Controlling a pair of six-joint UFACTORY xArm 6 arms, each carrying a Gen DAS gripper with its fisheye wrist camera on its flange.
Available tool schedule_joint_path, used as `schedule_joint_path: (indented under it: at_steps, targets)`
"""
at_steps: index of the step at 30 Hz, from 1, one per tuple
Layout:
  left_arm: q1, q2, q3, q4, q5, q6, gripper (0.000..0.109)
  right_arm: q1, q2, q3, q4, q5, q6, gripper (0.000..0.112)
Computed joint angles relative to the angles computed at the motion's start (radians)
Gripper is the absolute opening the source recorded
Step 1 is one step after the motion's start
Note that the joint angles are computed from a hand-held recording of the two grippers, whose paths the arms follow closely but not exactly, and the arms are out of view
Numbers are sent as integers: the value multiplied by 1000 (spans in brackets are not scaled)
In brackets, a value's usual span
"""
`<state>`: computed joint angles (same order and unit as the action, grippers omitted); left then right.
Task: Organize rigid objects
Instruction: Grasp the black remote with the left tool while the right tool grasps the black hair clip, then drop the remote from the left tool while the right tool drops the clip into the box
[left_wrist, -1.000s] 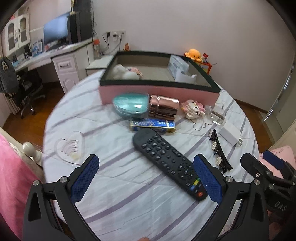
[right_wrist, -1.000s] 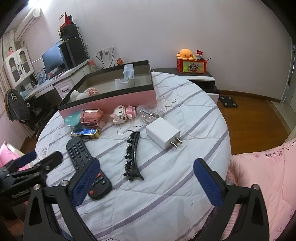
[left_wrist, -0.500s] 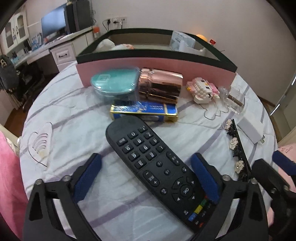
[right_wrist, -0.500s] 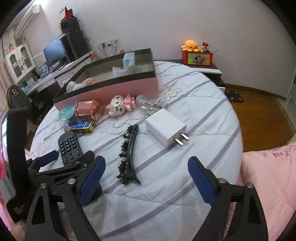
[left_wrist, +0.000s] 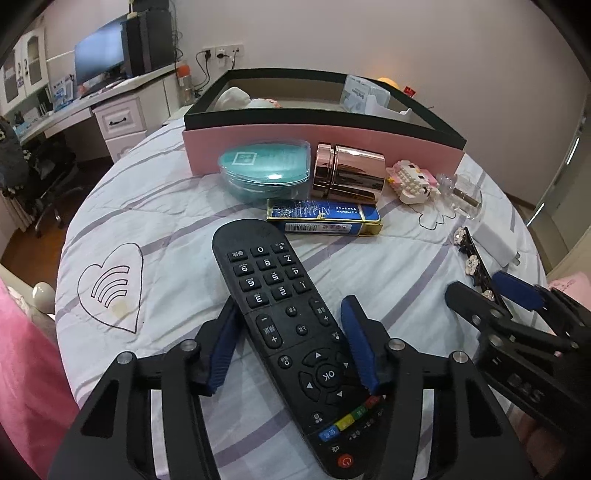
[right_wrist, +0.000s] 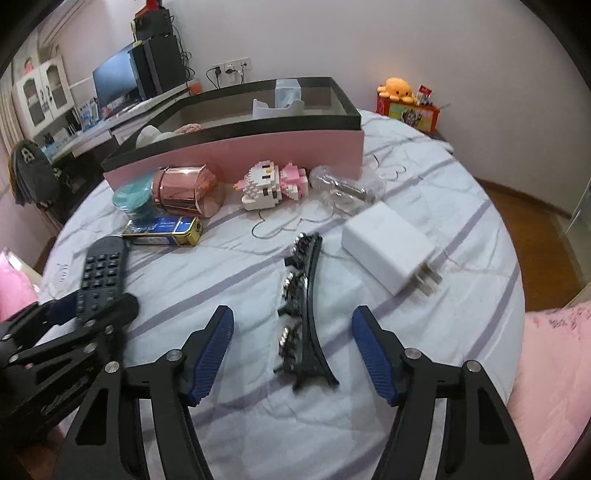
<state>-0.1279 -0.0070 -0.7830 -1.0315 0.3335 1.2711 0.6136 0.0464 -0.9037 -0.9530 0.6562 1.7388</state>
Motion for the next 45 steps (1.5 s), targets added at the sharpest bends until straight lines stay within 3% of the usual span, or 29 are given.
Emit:
schedule_joint_path:
  at_steps: [5, 11, 29, 45]
  targets:
    - [34, 8, -26, 23, 63, -21, 42, 16, 21, -30, 0, 27, -42, 20]
    - [61, 15, -48, 51, 112, -37, 20, 7, -24, 21, -28, -55, 17, 19]
    - [92, -34, -77, 26, 191, 13, 17, -8, -98, 31, -84, -114, 59, 19]
    - [72, 74, -334, 48, 231, -64, 17, -132, -19, -187, -89, -183, -139, 19]
